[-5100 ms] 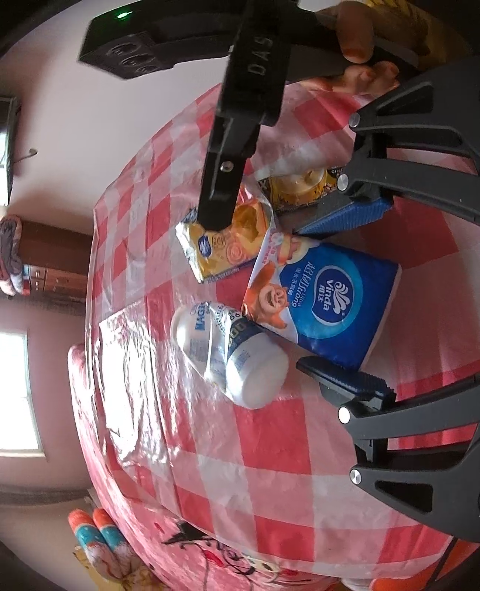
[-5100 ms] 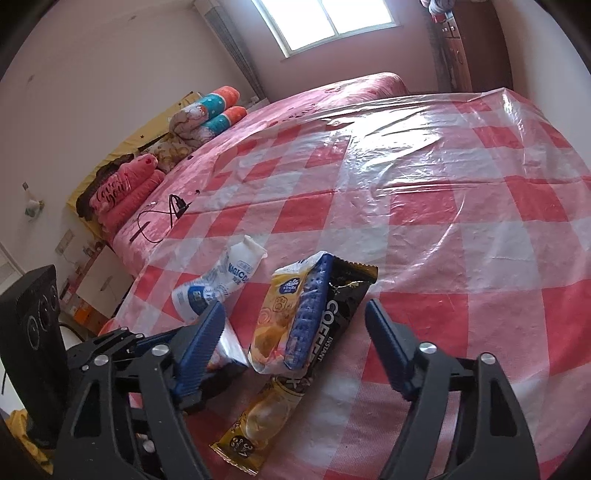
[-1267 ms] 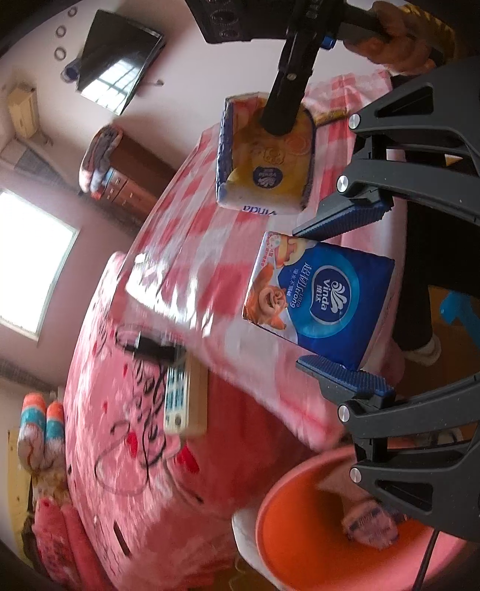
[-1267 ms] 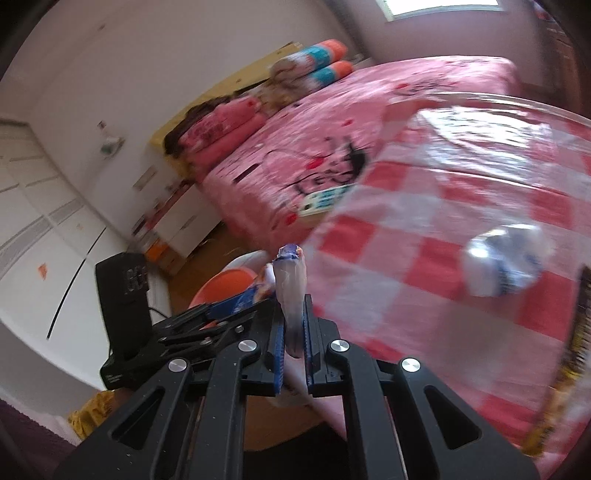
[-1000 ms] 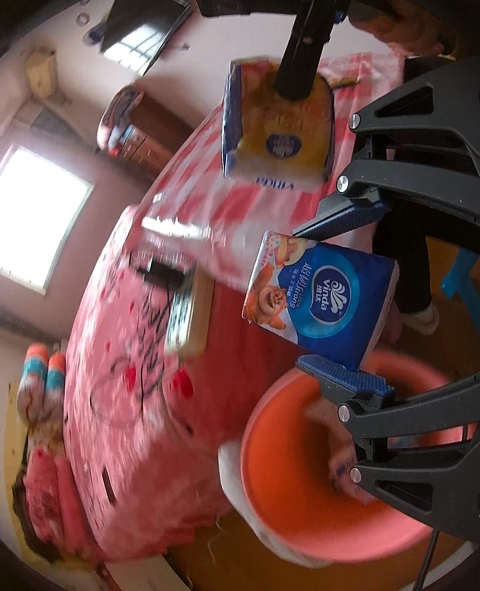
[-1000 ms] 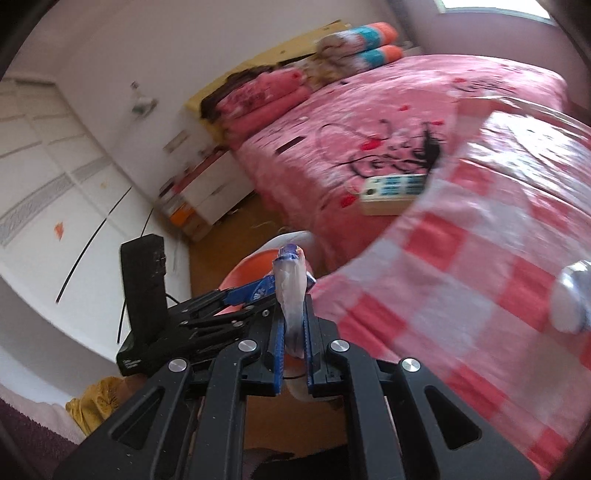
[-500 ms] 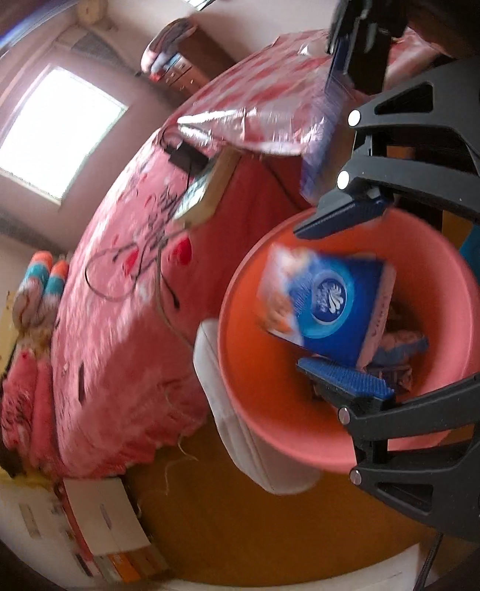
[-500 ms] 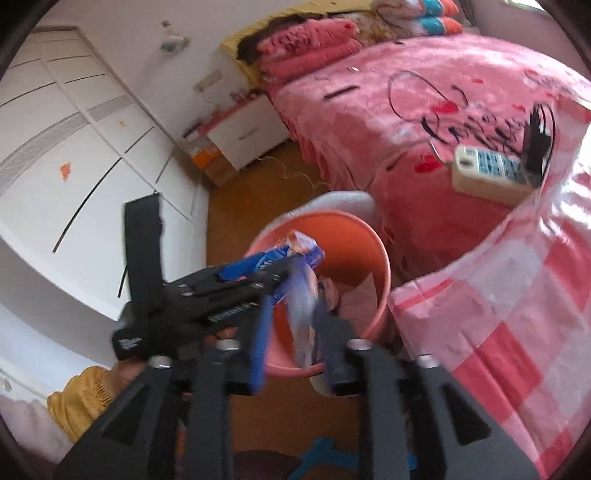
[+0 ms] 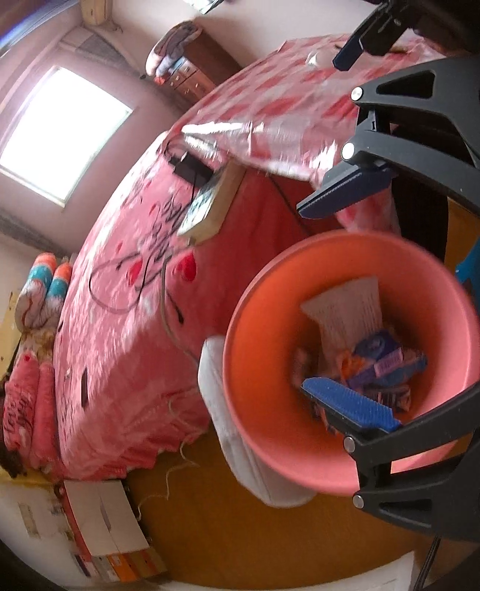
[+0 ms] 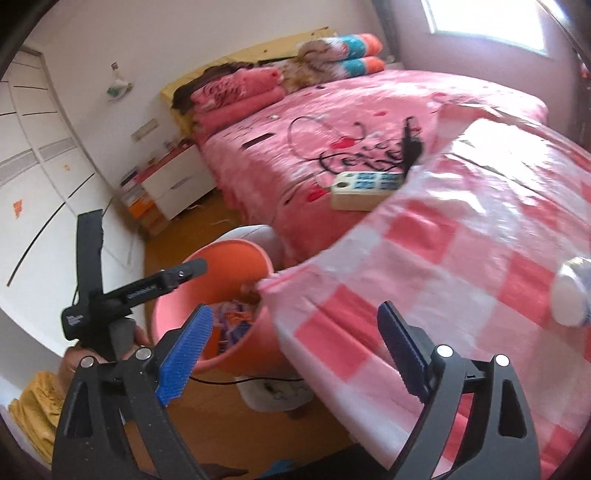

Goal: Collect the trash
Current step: 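Move both tools back over the milk bottle and coffee stick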

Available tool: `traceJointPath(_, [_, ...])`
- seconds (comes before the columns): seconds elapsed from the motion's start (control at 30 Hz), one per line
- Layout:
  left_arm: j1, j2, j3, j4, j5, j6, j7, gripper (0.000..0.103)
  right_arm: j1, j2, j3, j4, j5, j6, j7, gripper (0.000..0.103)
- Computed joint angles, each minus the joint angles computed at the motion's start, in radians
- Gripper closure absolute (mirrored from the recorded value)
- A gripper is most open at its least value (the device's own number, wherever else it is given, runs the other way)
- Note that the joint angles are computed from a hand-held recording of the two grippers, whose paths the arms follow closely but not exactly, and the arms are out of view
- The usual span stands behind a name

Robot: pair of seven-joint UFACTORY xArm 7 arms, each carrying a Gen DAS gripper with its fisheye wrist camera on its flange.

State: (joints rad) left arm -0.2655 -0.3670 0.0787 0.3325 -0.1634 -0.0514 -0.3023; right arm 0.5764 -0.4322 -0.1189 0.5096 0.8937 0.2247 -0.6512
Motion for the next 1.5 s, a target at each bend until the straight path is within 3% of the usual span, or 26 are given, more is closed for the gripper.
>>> traceJointPath(0.13, [-0.054,-0.004,-0.009,0.000,0.000,-0.045,-0.008,0.014,-0.010,-0.043,-0.007,-0.051,-0.014,-0.045,-0.001,0.010])
traceJointPath(0.27, [-0.019,0.002,-0.106,-0.001,0.042,-0.122,-0.035,0.014,0.017,-0.089,-0.058,-0.091,-0.033,-0.081,0.003,0.010])
traceJointPath(0.47, [-0.172,0.033,-0.005,-0.003,0.141,-0.257,-0.104,0.014,0.117,-0.186,-0.183,-0.152,-0.048,-0.200,-0.021,0.009])
traceJointPath(0.53, [-0.125,0.049,-0.082,0.000,0.137,-0.306,-0.109,0.014,0.164,-0.228,-0.231,-0.178,-0.058,-0.274,-0.036,0.008])
traceJointPath(0.67, [-0.063,0.059,-0.191,0.018,0.140,-0.321,-0.107,0.014,0.202,-0.284,-0.283,-0.220,-0.118,-0.391,-0.039,0.006])
traceJointPath(0.77, [0.005,0.058,-0.308,0.042,0.098,-0.301,-0.058,0.014,0.228,-0.322,-0.345,-0.236,-0.171,-0.423,-0.034,0.005])
traceJointPath(0.9, [0.239,0.011,-0.615,0.098,0.009,-0.171,0.030,0.014,0.188,-0.348,-0.359,-0.256,-0.222,-0.425,-0.007,0.005])
traceJointPath(0.97, [0.274,0.003,-0.661,0.119,0.038,-0.131,0.019,0.014,0.173,-0.367,-0.373,-0.268,-0.252,-0.435,0.002,0.005])
traceJointPath(1.2, [0.247,0.040,-0.655,0.186,0.125,0.012,-0.049,0.014,0.133,-0.433,-0.426,-0.301,-0.346,-0.430,0.043,0.005])
traceJointPath(1.5, [0.326,0.079,-0.762,0.266,0.299,0.094,-0.178,0.014,0.074,-0.518,-0.514,-0.338,-0.486,-0.391,0.063,0.005])
